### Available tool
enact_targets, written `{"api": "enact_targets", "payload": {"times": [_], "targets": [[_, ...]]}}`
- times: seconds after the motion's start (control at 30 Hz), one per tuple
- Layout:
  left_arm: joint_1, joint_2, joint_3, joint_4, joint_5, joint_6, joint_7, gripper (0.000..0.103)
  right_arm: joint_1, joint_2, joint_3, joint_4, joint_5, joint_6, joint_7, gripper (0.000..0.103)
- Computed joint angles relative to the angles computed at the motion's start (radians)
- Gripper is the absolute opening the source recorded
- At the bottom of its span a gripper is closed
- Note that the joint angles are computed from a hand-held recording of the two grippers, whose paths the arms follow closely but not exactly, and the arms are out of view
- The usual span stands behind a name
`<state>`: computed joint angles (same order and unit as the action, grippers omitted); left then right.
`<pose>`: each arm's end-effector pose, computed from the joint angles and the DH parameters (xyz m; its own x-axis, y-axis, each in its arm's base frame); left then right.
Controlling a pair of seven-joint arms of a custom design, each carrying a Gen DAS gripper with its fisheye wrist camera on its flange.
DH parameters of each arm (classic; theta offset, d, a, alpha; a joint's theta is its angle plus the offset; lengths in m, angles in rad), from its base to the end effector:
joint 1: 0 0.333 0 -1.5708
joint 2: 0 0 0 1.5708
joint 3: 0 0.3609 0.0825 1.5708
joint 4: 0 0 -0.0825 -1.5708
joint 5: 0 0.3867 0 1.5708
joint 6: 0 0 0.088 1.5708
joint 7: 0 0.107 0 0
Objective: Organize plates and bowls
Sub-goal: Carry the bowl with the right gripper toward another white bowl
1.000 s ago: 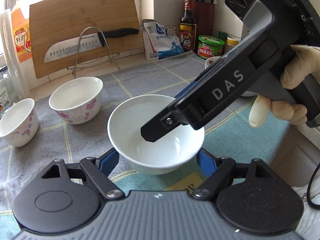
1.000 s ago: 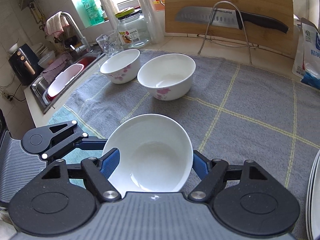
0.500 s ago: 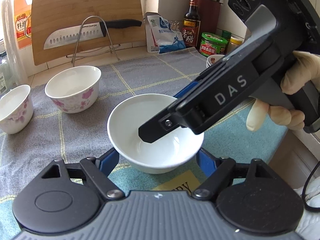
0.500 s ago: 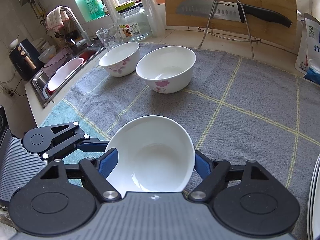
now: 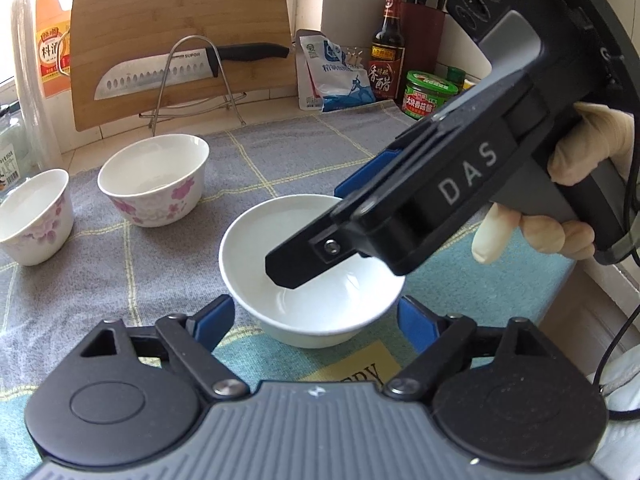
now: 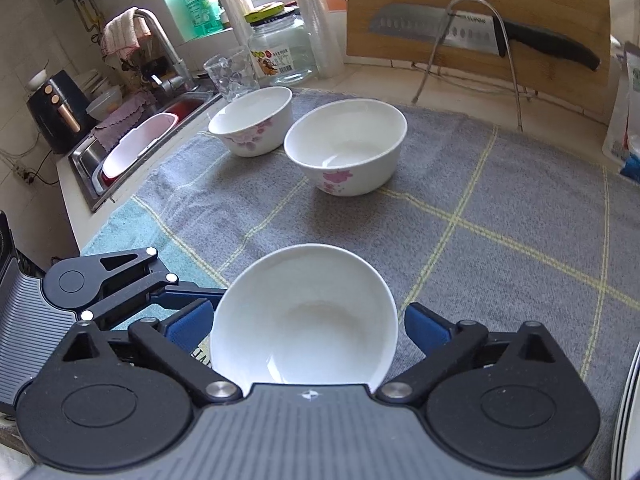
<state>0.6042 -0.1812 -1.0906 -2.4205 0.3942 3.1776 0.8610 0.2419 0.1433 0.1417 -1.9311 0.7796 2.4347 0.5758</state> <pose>0.4356 -0.2923 0.4729 -0.2751 -0.9577 0.0848 -0.6560 0.1225 -0.7448 0.5869 0.2343 0.4965 0.7847 -0.5806 -0.2170 -0.5731 -0.5463 -0.6108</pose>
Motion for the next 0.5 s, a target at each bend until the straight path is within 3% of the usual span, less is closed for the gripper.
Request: {"api": "enact_targets", "payload": {"times": [0.07,0.2,0.27,0.37,0.5], "targets": [[-0.051,-0.012,0.051,-0.01,-0.013,-0.001,0.011,0.094,0.002,0.002,0.002,0.005,0.0,0.009,-0.01,0.103],[-0.21,-0.048,0.209,-0.046,-0.053,-0.013,0.043,0.094,0.005,0.005,0.005,0.015,-0.011,0.03,-0.022,0.103],[-0.252,-0.076,0.256,-0.063,-0.067,-0.021,0.05,0.095,0.008,0.005,0.007,0.019,-0.024,0.049,-0.031,0.103],[-0.218,-0.127,0.25,-0.08,-0.072,-0.022,0.033,0.096,0.011,0.009,0.011,0.033,-0.036,0.072,-0.045,0.103],[-0.008,-0.202,0.099,-0.072,-0.079,-0.005,-0.013,0.097,0.015,0.027,0.019,0.064,-0.057,0.109,-0.059,0.103]]}}
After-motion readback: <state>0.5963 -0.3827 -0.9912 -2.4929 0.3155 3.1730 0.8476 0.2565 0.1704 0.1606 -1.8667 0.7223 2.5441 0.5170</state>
